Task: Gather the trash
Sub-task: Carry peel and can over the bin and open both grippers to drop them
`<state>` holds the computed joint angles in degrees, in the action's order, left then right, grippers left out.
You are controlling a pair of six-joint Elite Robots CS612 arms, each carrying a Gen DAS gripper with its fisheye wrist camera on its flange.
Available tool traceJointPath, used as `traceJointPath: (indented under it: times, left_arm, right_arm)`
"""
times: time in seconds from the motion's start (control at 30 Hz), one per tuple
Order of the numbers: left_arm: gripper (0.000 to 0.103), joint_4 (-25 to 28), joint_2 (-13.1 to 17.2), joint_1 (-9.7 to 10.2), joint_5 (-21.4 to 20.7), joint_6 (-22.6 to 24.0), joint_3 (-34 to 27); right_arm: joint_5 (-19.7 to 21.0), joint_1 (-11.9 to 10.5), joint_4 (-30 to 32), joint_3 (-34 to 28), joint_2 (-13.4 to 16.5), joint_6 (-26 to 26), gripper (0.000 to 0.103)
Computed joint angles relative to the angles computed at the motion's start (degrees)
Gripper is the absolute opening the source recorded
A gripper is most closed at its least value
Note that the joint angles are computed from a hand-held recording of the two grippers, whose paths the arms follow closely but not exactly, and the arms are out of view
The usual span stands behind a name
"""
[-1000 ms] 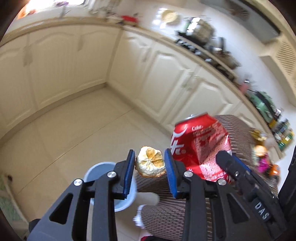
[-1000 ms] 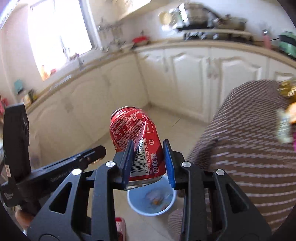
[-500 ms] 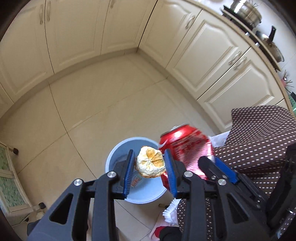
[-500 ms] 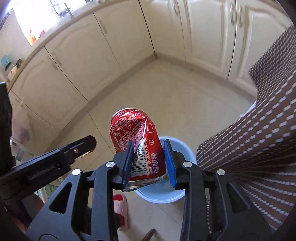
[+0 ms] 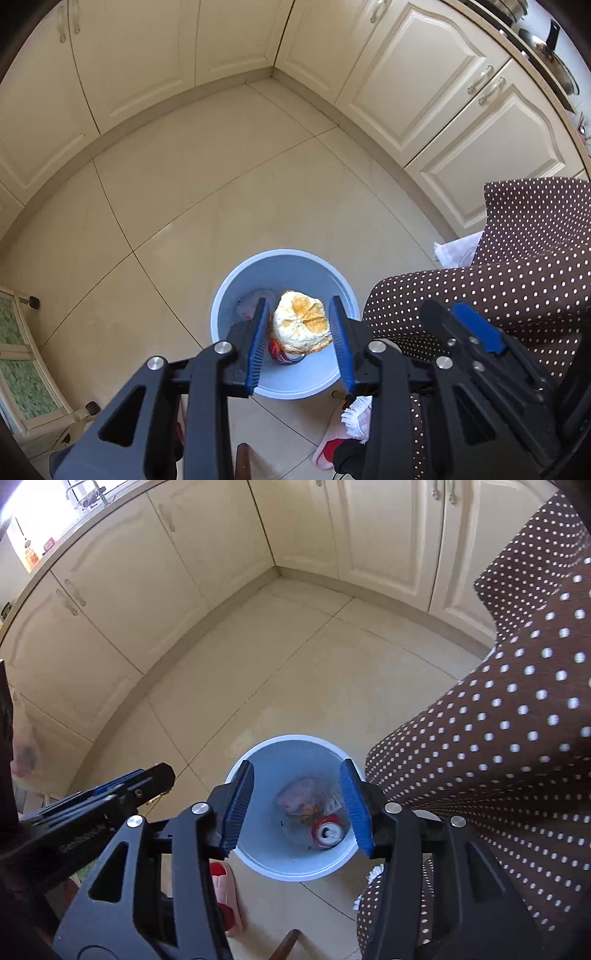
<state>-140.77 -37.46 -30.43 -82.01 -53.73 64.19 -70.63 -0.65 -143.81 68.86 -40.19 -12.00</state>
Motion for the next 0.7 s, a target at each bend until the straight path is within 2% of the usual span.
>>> traceJointPath:
  times: [0.37, 0.57, 0.7]
  left_arm:
    - [0.034, -0.08, -0.4, -0.38, 1.38, 0.95, -0.6]
    - [0.048, -0.82, -1.36, -0.65, 2.82, 0.67, 0.17]
    - [0.049, -1.13, -2.28, -0.97, 3.58, 0.75, 0.74]
  right_arm:
    - [1.62, -0.91, -4.45, 2.87, -2.58, 0.59, 0.053]
    - [2.94, -1.37, -5.07, 3.0, -3.23, 1.34, 0.053]
    - [3.49, -1.71, -6.18, 3.69, -4.07, 1.27, 0.053]
